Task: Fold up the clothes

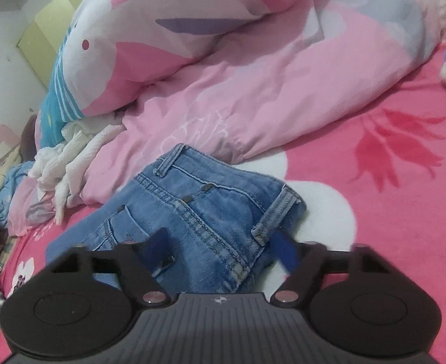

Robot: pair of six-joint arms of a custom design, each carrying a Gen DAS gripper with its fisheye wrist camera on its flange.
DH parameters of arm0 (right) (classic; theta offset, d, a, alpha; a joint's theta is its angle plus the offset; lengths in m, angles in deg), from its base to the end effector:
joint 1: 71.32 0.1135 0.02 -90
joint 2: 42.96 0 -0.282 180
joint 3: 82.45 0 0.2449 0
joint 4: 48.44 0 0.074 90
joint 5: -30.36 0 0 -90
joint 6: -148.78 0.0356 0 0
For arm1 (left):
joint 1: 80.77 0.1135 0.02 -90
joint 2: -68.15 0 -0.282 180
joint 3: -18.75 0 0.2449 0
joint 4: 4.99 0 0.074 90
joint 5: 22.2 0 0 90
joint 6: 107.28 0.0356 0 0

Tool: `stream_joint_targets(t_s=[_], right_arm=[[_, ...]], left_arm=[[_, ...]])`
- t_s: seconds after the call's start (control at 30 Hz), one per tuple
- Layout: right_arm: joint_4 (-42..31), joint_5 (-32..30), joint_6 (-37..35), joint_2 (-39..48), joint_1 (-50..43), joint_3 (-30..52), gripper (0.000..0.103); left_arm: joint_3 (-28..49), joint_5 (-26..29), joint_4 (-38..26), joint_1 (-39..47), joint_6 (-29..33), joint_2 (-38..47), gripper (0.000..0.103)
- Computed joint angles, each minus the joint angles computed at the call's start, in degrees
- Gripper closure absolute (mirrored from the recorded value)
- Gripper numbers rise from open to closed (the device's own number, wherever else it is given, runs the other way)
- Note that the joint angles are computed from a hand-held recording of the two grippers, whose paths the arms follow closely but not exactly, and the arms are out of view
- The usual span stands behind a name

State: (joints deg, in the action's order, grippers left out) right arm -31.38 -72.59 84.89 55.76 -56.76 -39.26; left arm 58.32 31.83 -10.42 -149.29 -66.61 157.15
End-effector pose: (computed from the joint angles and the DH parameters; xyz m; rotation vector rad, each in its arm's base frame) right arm 0.2753 0.0797 0.1227 0.1059 2.2972 0.6295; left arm 0.1050 -0.2097 0.1254 0.1498 2.3008 -0.2377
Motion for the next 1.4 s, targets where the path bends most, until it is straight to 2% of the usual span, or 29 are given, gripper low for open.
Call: stream_joint_targets(t_s=[0.13,0.23,0.27,0.37,0.4,0.43,0.47,0.57,0.67,0.73,0.8,0.87,0.93,1.07,1.13,1.23,1.33,1.37,1.4], right_arm=[[2.09,1.09,0.89,-1.7,-0.07,-2.22,0.06],[3.68,0.2,1.45,-6.2,-0.41,-5.16,0.069],[3.44,0.87,0.9,-8.07,0.11,-5.75,0.077],[1.05,1.4,-0.14,-14.34,1.53,-6.71,0.086],[-0.07,0.97,-0.18,-16.33,1.84,-6.73,0.092],[-0.88,-1.67,-0.11,-18.67,1.84,-6.69,0.103],[-0.93,-3.32,-0.07,-20.7,2.48,-6.85,0.103],[-6.27,-0.14,-3.68,-27.62,9.62,-4.78,0.103],[-12.04,4.84,-4.52,-29.4,16.35,-0.56,0.103],[-15.65,6.81,-1.91,-28.56,16.93,1.7,0.102],[-15.9,6.17,0.96,-26.07,13.36,1.38,0.094],[-15.78,5.72,3.39,-22.52,9.46,1.37,0.062],[-13.41,5.44,5.42,-17.87,5.0,0.46,0.057],[-7.23,3.02,5.95,-9.46,-1.23,-0.13,0.057],[-5.96,1.56,6.37,-4.65,-2.55,1.93,0.057],[-5.35,-1.96,6.54,0.85,-4.08,4.51,0.057],[-2.88,-4.93,4.22,2.48,-4.01,4.12,0.065],[-2.94,-5.01,3.3,2.25,-3.51,3.99,0.08],[-3.02,-5.09,2.37,2.03,-3.01,3.87,0.089]], left_arm=[[-1.31,0.35,1.1,-0.17,-1.09,-1.08,0.054],[-1.7,-0.02,-0.68,-1.0,-2.38,-2.86,0.06],[-1.67,-0.35,-1.48,-1.38,-2.83,-3.34,0.062],[-3.2,-1.08,-2.31,-2.45,-4.59,-5.91,0.064],[-3.78,-1.31,-2.55,-2.82,-5.2,-6.86,0.064],[-4.35,-1.55,-2.83,-3.19,-5.83,-7.82,0.064],[-5.05,-2.21,-2.96,-3.89,-6.36,-9.01,0.064],[-6.95,-5.34,-3.58,-6.73,-7.81,-12.7,0.062],[-7.36,-7.73,-5.04,-8.27,-8.97,-14.45,0.06],[-7.84,-8.04,-5.3,-8.59,-10.02,-15.39,0.058],[-8.18,-7.89,-4.4,-8.48,-9.79,-15.2,0.056],[-7.8,-7.56,-3.07,-7.87,-8.76,-13.76,0.054],[-7.13,-6.65,-1.44,-6.46,-7.33,-11.73,0.053],[-5.22,-2.49,0.12,-1.83,-7.1,-6.8,0.053],[-5.55,0.28,2.36,0.54,-7.77,-4.64,0.053],[-6.65,1.48,4.95,2.0,-9.89,-2.6,0.053],[-7.23,1.07,5.47,1.96,-11.34,-1.86,0.053],[-7.39,1.11,5.65,2.03,-11.44,-1.79,0.053],[-7.34,0.88,5.43,1.77,-11.75,-1.74,0.053]])
